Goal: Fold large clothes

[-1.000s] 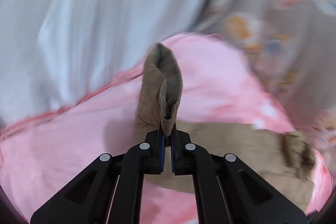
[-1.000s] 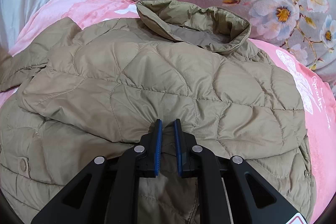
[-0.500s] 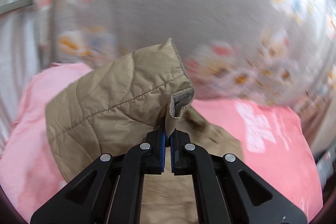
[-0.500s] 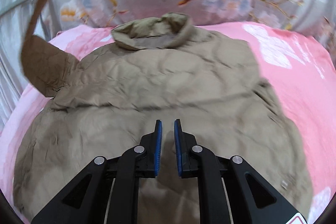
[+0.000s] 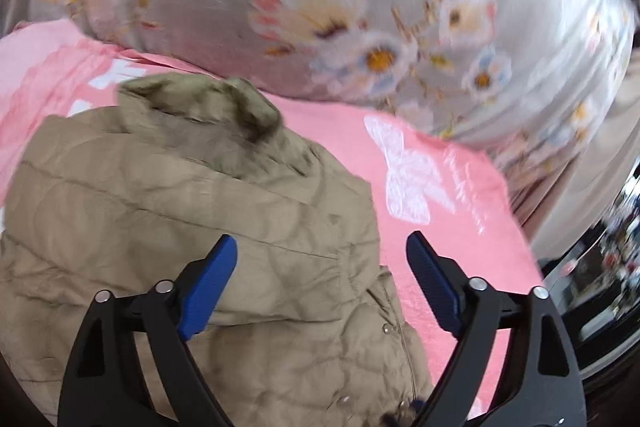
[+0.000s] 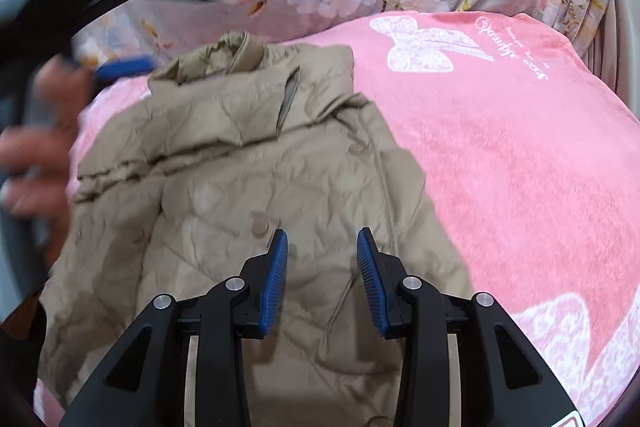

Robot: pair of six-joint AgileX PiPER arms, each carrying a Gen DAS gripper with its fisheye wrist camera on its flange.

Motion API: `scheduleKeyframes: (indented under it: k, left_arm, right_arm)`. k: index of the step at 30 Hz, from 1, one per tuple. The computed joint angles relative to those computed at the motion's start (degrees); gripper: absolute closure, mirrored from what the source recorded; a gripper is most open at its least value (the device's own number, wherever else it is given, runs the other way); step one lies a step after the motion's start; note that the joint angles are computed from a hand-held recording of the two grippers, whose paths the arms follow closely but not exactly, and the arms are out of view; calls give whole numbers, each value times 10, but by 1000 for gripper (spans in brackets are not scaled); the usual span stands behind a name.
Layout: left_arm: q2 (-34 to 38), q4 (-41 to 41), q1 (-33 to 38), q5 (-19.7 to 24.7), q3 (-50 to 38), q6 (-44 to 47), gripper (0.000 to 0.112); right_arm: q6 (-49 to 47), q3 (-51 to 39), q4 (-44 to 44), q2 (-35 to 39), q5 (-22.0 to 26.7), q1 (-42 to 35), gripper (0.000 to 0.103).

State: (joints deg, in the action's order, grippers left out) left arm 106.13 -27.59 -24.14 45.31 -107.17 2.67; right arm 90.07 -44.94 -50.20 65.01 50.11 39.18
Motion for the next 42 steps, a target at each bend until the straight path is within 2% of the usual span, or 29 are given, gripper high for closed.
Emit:
scheduleKeyframes:
  k: [2, 3, 6, 10, 15, 18, 19, 20, 22, 23, 26, 28, 31, 35, 37, 42]
  left_arm:
    - [-6, -7, 38, 2, 7, 4, 27]
    - [-10, -17, 71, 7, 17, 6, 27]
    - [10, -26, 156, 31, 14, -18, 28]
    - [55, -55, 249, 77, -5, -35, 34]
    - [106, -112, 311, 115, -19, -21, 35]
    - [140, -122, 312, 137, -54, -29, 36]
    - [152, -122, 311, 141, -67, -30, 38]
    - [164, -116, 307, 145, -83, -38, 44]
    - [176, -104, 304, 139, -97, -52, 49]
    - [175, -88, 301, 129, -97, -63, 59]
    - [187, -21, 283, 125, -132, -98, 84]
    - [200, 16, 270, 139, -159, -110, 93]
    - [198, 103, 241, 125, -157, -144, 107]
    - [182, 177, 218, 85, -109, -165, 107]
    - [170, 209, 206, 60, -82, -168, 107]
    - [159, 309, 170, 34, -54, -205, 107]
  right_arm:
    - [-28, -15, 6, -4, -26, -29, 55]
    - [-49, -29, 12, 4, -42, -48, 53]
    - [-114, -76, 40, 44, -87, -95, 51]
    - [-209, -160, 101, 139, -145, -159, 48]
    - [-278, -241, 178, 235, -145, -213, 49]
    - [-285, -271, 180, 272, -121, -213, 49]
    - [-284, -274, 180, 277, -118, -212, 54]
    - [-288, -276, 183, 281, -120, -213, 70]
    - [-301, -288, 186, 287, -112, -214, 92]
    - [-295, -291, 175, 284, -110, -214, 100]
    - [-267, -294, 127, 252, -114, -215, 102]
    - [-246, -290, 79, 230, -119, -210, 102]
    - [-242, -301, 45, 243, -75, -194, 102]
    - [-274, -306, 84, 302, -53, -205, 102]
    - [-259, -294, 69, 325, -56, -202, 102]
    - [-262, -320, 45, 358, -12, -181, 100]
